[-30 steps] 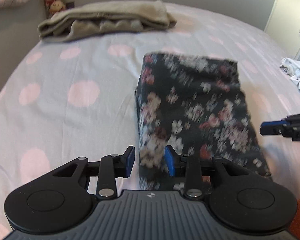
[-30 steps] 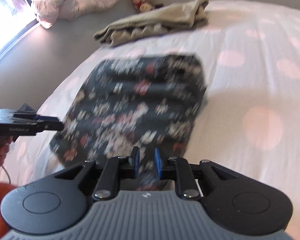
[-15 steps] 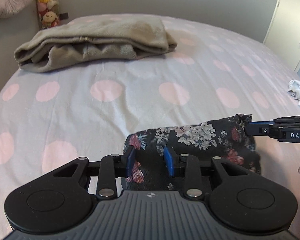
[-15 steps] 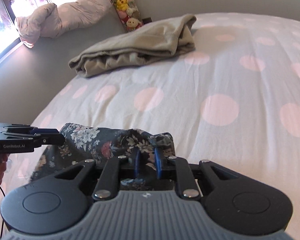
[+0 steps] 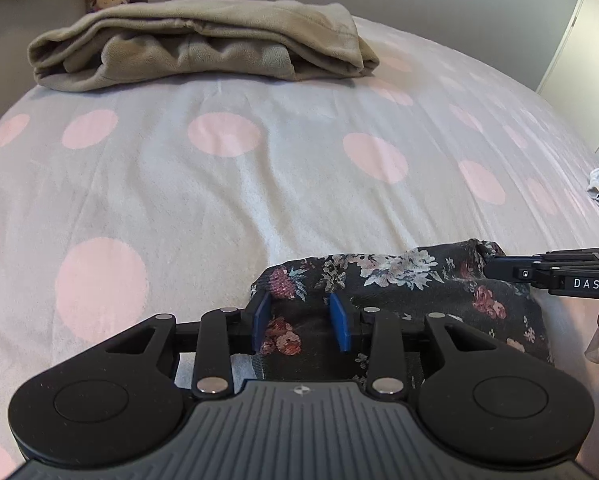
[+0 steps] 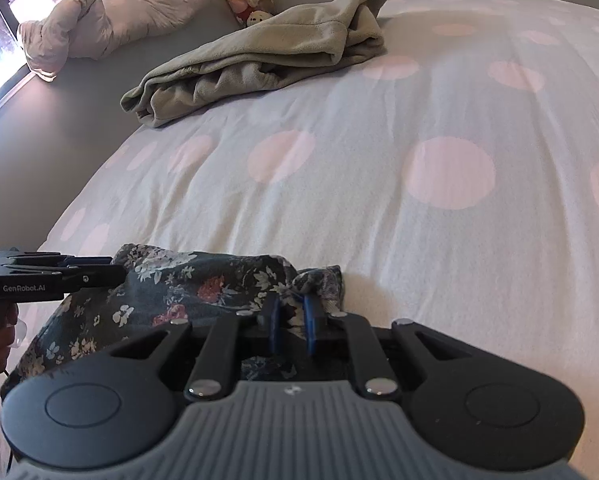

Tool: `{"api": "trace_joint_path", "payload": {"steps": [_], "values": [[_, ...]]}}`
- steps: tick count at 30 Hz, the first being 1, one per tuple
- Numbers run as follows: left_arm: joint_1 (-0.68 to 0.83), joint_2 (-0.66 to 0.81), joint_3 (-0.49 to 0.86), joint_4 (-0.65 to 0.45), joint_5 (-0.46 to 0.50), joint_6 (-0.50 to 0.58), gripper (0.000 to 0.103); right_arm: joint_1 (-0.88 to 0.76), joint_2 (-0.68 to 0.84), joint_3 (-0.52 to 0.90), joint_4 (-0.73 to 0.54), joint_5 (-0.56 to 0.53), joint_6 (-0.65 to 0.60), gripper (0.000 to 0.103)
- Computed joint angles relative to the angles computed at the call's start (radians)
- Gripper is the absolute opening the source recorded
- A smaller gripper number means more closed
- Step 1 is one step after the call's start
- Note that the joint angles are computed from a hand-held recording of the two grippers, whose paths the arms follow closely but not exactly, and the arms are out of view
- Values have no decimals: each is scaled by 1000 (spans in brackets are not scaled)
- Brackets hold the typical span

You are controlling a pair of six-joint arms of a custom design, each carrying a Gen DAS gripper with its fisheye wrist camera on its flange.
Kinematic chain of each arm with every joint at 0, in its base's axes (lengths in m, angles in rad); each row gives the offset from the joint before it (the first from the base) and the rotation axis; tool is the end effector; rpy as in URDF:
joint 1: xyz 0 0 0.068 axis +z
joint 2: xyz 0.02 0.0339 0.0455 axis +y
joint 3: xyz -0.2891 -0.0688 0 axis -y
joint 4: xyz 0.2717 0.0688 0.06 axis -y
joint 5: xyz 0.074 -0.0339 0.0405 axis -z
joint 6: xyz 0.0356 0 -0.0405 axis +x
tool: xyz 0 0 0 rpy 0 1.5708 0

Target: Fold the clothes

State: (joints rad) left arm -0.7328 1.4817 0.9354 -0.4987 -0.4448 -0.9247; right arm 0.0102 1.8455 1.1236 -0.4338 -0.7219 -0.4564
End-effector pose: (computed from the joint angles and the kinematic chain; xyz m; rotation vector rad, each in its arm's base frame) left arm 0.2413 -0.1966 0.2198 -0.3856 2.4398 -0.1123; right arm 0.3824 0.0274 0.1651 -0.7633 2.3616 0.7955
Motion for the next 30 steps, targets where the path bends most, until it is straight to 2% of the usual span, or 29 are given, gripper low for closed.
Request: {"api": "trace_joint_path", "payload": {"steps": [2,4,8,11,14,16,18,21,25,26,27,30], "values": [[-37,-27,17,-56,-43,-52,46,-31,-61,-37,1,-30,0,34],[-106,-76,14,-110,-98,-102,46,-63,-138,-86,-34,-55,-62,35],[-278,-151,20,-243,-189,-228,44,-137,-264,-158,-247,-119,-299,35],[-392,-175,18,-306,-203,-337,39,-191,-335,-217,-382,-135,-438,35],[-473,-162,21,-362,-191,-408,36,-215,-384,-279,-449,-118,-527,35],[-493,-145,14,-389,-165,-433,35,-207,-401,-319,-443,-87,-543,35],[-486,-125,3,-399,-123,-412,35,-186,-418,-365,-396,-45,-532,35],[-460,-130,-41,-357,-64,-385,36,-162,-429,-422,-304,-6,-507,34],[-435,-134,-85,-302,-49,-381,42,-144,-399,-427,-262,8,-477,34],[-436,-136,-96,-295,-53,-389,48,-141,-396,-427,-257,11,-476,34],[-439,-146,-107,-292,-58,-408,52,-141,-393,-422,-261,10,-477,34],[-469,-181,-116,-311,-83,-486,53,-157,-382,-399,-297,-6,-488,37]]}}
